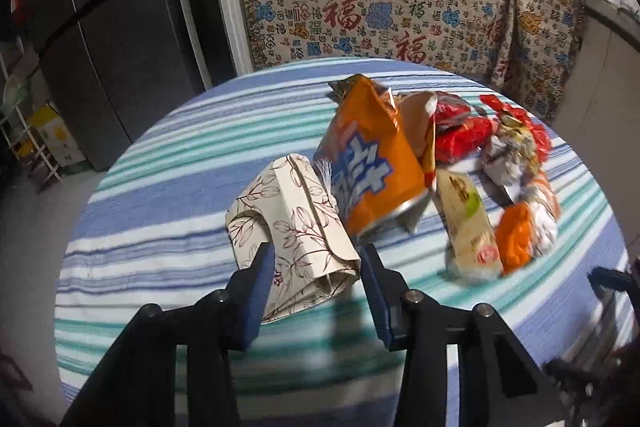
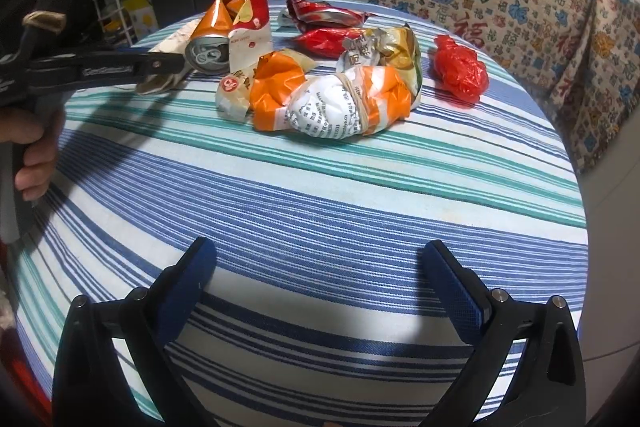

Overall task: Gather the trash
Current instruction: 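Return both grippers to the table and approach the paper napkin with the left gripper, then grasp the paper napkin with the left gripper while the right gripper grasps the orange-white wrapped bread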

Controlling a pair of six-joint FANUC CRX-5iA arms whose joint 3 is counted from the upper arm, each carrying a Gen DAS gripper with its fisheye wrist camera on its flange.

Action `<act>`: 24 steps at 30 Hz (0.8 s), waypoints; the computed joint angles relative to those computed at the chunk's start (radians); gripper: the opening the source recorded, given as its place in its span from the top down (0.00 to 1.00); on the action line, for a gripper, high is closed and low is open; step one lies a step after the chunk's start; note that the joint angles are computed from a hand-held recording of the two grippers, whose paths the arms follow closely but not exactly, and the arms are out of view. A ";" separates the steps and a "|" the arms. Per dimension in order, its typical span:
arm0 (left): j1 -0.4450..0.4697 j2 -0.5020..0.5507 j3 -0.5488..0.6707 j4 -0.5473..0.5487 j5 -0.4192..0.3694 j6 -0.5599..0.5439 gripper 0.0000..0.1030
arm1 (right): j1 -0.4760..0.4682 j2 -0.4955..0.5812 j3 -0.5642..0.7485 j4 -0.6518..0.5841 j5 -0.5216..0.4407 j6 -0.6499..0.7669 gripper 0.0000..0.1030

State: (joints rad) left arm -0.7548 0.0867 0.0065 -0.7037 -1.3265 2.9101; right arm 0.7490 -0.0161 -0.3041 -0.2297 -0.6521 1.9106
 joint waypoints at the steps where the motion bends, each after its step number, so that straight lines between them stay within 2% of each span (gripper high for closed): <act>1: -0.007 -0.015 -0.013 0.007 0.005 -0.003 0.57 | 0.000 0.000 0.000 0.000 0.000 0.001 0.00; 7: -0.061 -0.087 -0.065 0.080 0.051 -0.012 0.57 | 0.001 0.001 0.001 -0.001 0.000 -0.001 0.00; 12: -0.138 -0.047 -0.014 0.019 -0.010 0.058 0.50 | -0.005 0.007 0.011 -0.011 -0.012 0.007 0.01; 13: -0.147 -0.041 -0.009 0.008 -0.016 0.067 0.45 | -0.012 0.010 0.019 -0.023 -0.019 0.008 0.01; 14: -0.158 -0.034 -0.003 -0.008 -0.025 0.079 0.42 | -0.024 0.015 0.034 -0.045 -0.033 0.015 0.01; 16: -0.162 -0.031 -0.006 -0.022 -0.027 0.102 0.42 | -0.058 0.031 0.074 -0.106 -0.066 0.022 0.01; 20: -0.144 -0.036 -0.028 -0.006 0.004 0.128 0.42 | -0.084 0.086 0.158 -0.113 -0.101 -0.103 0.02; 22: -0.141 -0.033 -0.027 -0.006 0.001 0.128 0.42 | -0.075 0.092 0.169 -0.088 -0.076 -0.175 0.03; 24: -0.137 -0.034 -0.030 -0.002 0.005 0.129 0.42 | -0.043 0.106 0.176 -0.013 -0.020 -0.359 0.02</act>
